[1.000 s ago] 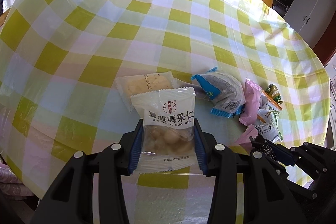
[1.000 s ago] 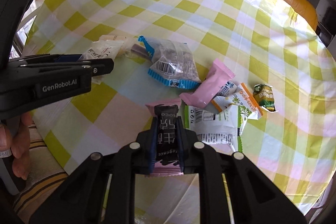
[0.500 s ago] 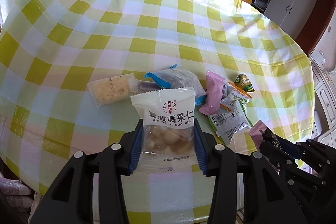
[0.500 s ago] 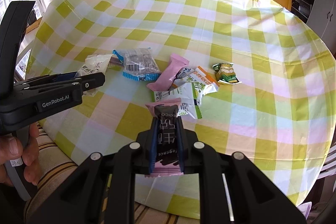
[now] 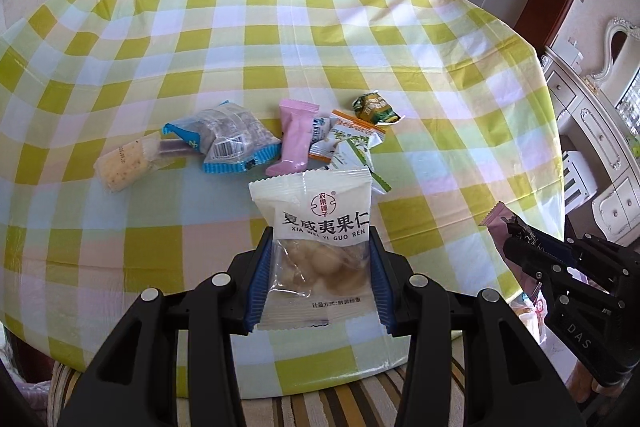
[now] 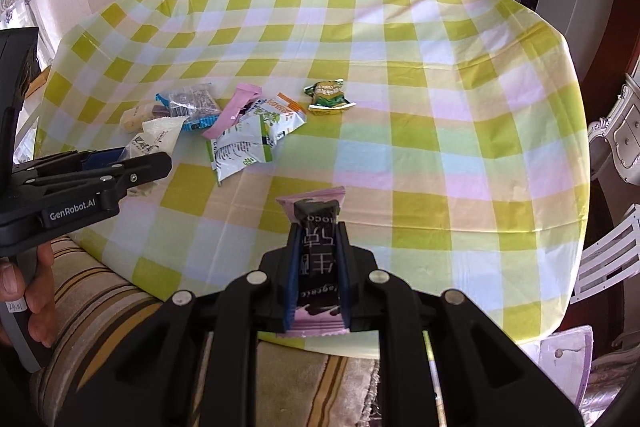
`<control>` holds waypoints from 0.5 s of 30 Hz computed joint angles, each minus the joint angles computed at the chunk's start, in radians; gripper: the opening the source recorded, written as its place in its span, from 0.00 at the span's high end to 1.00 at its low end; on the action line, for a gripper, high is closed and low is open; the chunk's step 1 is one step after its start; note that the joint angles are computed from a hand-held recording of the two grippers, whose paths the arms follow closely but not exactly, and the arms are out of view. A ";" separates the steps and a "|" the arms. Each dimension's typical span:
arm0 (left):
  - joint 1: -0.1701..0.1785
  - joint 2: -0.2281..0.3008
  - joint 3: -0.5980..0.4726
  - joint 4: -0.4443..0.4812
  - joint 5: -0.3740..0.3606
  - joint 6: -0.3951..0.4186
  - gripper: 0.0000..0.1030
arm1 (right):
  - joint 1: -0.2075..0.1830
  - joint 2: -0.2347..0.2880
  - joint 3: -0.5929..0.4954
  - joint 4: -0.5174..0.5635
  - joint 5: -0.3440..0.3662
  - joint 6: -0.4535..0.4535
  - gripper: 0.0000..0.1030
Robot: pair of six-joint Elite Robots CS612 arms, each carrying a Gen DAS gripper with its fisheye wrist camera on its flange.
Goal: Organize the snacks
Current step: 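Carry the nut bag and chocolate bar to the white box and open both tools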
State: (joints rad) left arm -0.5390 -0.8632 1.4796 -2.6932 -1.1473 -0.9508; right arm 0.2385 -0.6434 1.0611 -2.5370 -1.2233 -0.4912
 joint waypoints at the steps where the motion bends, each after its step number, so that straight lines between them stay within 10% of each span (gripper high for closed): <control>1: -0.003 0.005 -0.009 -0.003 -0.012 0.015 0.58 | -0.007 -0.002 0.006 -0.007 -0.005 0.011 0.84; 15: -0.041 0.098 -0.175 0.002 -0.205 0.232 0.58 | -0.088 -0.028 0.078 -0.063 -0.116 0.144 0.84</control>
State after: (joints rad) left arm -0.5797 -0.7654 1.3049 -2.6916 -1.3522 -0.7190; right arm 0.1505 -0.6715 1.1388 -2.6002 -1.3397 -0.3477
